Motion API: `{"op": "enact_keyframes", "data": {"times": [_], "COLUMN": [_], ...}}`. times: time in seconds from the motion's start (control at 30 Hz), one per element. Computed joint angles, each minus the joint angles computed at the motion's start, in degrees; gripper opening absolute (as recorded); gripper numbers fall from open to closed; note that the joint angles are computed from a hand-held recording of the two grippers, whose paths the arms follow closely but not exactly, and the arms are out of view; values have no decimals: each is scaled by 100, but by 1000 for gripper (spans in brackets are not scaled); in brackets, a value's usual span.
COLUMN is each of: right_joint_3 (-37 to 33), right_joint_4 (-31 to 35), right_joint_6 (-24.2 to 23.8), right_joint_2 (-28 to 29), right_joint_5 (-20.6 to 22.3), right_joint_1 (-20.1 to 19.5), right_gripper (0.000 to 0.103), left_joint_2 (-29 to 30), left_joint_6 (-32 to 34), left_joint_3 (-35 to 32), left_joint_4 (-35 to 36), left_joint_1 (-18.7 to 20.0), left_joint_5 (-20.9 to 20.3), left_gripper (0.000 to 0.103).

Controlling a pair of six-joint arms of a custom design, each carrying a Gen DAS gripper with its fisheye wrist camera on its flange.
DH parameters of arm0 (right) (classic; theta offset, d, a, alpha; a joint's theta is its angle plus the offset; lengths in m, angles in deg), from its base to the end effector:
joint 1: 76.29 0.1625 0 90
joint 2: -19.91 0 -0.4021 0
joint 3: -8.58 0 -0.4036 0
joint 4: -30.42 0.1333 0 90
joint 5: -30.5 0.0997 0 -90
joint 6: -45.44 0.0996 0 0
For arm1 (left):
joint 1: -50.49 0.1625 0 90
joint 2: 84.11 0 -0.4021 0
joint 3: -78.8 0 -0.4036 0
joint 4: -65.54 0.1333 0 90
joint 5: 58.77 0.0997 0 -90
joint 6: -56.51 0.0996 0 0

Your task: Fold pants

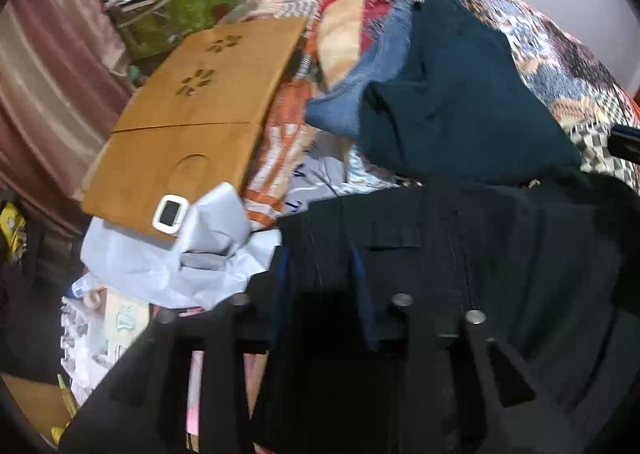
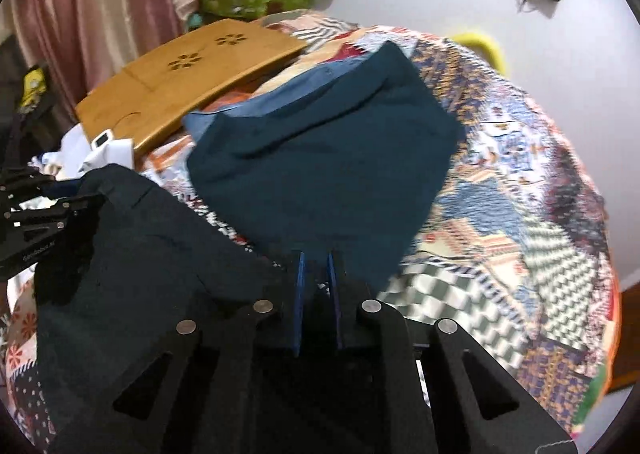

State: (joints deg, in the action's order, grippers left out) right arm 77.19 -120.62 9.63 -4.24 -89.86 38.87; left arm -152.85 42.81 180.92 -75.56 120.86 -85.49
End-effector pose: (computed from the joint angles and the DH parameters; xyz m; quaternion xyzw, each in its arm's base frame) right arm 0.4046 -0.6662 -0.0096 0.4520 -0.8422 0.1145 0.2709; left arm 0.0107 -0.6317 0.3029 -0.0372 0.8443 -0.2743 0.4589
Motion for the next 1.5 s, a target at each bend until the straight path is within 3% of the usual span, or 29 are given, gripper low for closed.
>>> {"op": "enact_keyframes", "data": {"times": [0.07, 0.17, 0.23, 0.4, 0.57, 0.67, 0.77, 1.03, 1.23, 1.33, 1.47, 1.5], "right_joint_3": [342, 993, 1446, 2327, 2827, 3086, 3366, 3823, 3223, 2840, 2734, 2721], "right_joint_4": [17, -379, -647, -1069, -1339, -1499, -1600, -1397, -1119, -735, -884, -978], "right_joint_6": [178, 175, 188, 481, 851, 1011, 1135, 1776, 1757, 1850, 1760, 1697], "right_joint_2": [-395, -977, -1405, -2483, -3253, -3605, -3854, -3960, -3419, -3163, -2971, -2905], "right_joint_5": [269, 505, 592, 533, 217, 69, 22, 279, 237, 116, 93, 41], "right_joint_1": [-36, -88, -133, -333, -546, -709, -881, -1716, -2000, -2091, -2130, -2108], "right_gripper": [20, 37, 41, 43, 45, 55, 57, 57, 57, 51, 50, 45], "left_joint_2": [-212, -629, -876, -1361, -1510, -1414, -1285, -1073, -1295, -1472, -1766, -1822], "left_joint_6": [96, 48, -206, -975, -1315, -1423, -1557, -2198, -2788, -3094, -3206, -3174], "left_joint_3": [251, 687, 873, 1278, 1517, 1547, 1548, 1531, 1619, 1700, 1825, 1857], "left_joint_4": [-249, -244, 82, 868, 872, 877, 873, 1097, 1563, 1619, 1212, 1019], "left_joint_1": [-98, -296, -376, -567, -668, -701, -712, -752, -848, -854, -662, -582], "left_joint_5": [-53, -157, -232, -325, -617, -776, -988, -1110, -938, -872, -1262, -1451], "left_gripper": [63, 72, 76, 77, 79, 79, 79, 79, 79, 79, 79, 79]}}
